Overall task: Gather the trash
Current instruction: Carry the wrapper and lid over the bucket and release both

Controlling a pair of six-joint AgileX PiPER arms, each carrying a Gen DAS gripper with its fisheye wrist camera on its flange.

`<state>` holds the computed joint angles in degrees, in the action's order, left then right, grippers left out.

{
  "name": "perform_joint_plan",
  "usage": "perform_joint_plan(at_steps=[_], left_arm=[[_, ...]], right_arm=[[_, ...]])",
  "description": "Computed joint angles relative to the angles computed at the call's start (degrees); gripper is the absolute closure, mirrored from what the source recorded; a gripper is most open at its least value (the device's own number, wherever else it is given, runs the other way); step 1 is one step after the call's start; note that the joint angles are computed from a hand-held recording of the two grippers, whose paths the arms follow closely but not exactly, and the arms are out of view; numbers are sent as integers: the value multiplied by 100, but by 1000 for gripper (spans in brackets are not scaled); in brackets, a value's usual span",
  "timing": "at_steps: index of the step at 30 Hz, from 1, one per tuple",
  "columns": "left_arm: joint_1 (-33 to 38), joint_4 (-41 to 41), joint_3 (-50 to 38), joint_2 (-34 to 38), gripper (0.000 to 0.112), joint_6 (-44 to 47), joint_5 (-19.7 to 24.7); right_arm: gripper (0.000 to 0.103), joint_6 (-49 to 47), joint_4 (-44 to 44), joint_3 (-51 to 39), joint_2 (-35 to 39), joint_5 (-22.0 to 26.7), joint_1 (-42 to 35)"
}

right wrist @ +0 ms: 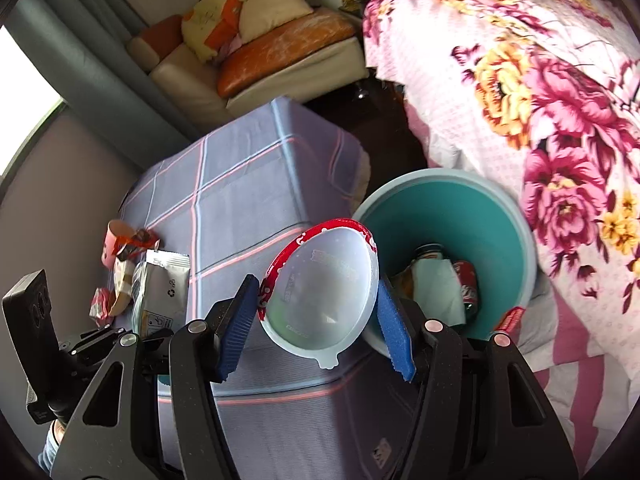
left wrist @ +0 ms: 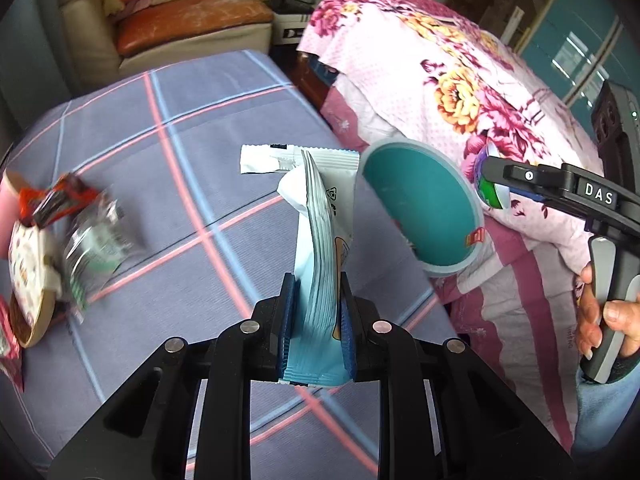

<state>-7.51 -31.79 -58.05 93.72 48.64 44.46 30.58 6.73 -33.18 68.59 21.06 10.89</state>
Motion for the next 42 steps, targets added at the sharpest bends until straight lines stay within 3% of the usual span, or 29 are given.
perform_joint_plan(at_steps=[8,20,42], left_arm=[[-1158,272,-458,283,91,-841,-186],[-1959,564,-1290,1007,91,-1587,-171],[-2243,438,-2120,1991,91,-1733,-29]], right_arm=[[47,-2268,1592,417,-603,339,-1532],[47,-4421,3041,489,-291,519,-2756],[47,-5115,3449,184,542,375,-3116]])
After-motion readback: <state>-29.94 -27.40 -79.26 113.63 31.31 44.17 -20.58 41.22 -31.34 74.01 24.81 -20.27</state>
